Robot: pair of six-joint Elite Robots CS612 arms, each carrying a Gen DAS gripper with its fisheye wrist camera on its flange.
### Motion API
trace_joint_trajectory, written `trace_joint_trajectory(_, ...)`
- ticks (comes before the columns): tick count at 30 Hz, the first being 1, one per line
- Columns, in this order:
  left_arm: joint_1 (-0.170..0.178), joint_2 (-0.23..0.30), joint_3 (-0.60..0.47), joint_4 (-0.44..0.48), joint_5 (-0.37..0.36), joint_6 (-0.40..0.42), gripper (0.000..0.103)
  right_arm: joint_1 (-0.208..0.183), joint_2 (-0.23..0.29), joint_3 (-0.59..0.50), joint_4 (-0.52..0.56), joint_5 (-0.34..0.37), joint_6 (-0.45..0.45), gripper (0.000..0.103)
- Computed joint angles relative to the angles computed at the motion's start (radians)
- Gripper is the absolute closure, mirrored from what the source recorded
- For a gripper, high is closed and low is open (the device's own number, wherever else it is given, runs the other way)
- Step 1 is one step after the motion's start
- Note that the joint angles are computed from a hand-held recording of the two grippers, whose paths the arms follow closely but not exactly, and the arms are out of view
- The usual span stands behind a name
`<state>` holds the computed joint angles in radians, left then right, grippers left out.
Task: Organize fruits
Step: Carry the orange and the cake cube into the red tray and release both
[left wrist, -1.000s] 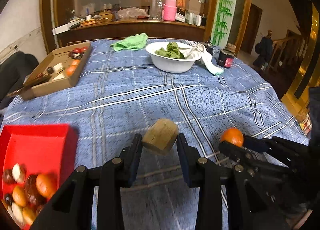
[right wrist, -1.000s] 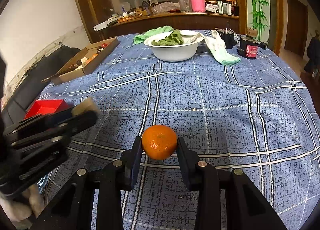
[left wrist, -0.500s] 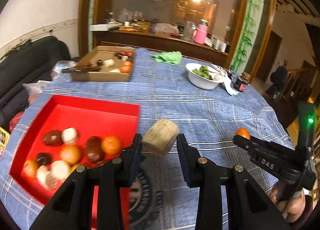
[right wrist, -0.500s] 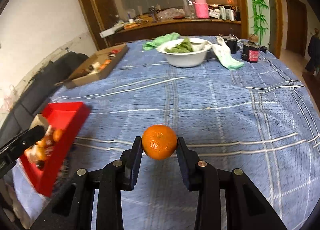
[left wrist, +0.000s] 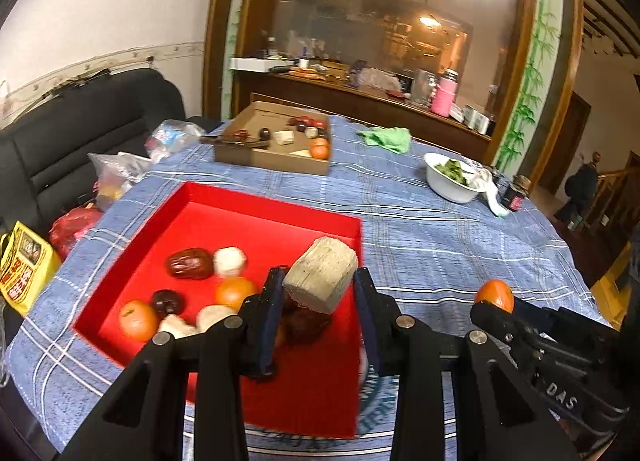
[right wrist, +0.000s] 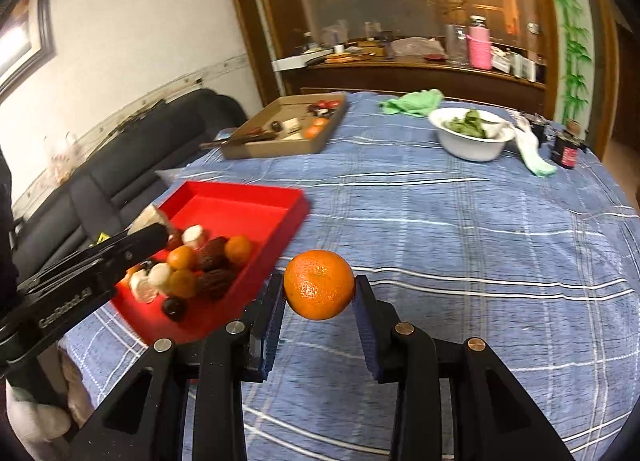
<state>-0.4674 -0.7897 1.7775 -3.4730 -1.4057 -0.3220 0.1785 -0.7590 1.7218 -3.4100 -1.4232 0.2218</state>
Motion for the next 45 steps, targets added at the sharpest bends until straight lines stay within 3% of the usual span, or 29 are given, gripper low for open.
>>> trace_joint_trajectory(6, 0.011, 0.0, 0.012, -0.001, 0.051, -0.017, 0.069, 0.027, 0.004, -0.023, 0.027, 0.009, -0.027, 0.065)
trace_joint_trajectory(19, 0.046, 0.01, 0.016, 0.002, 0.021, -0.06, 0.069, 0.062, 0.014, -0.062, 0.078, 0.026, -0.079, 0.065)
trace_joint_trajectory(32, 0.067, 0.022, 0.005, 0.017, 0.001, -0.086, 0.069, 0.073, 0.028, -0.085, 0.114, 0.043, -0.089, 0.065)
trace_joint_trajectory(45, 0.102, 0.039, -0.011, 0.043, -0.025, -0.162, 0.069, 0.074, 0.045, -0.111, 0.155, 0.063, -0.092, 0.065)
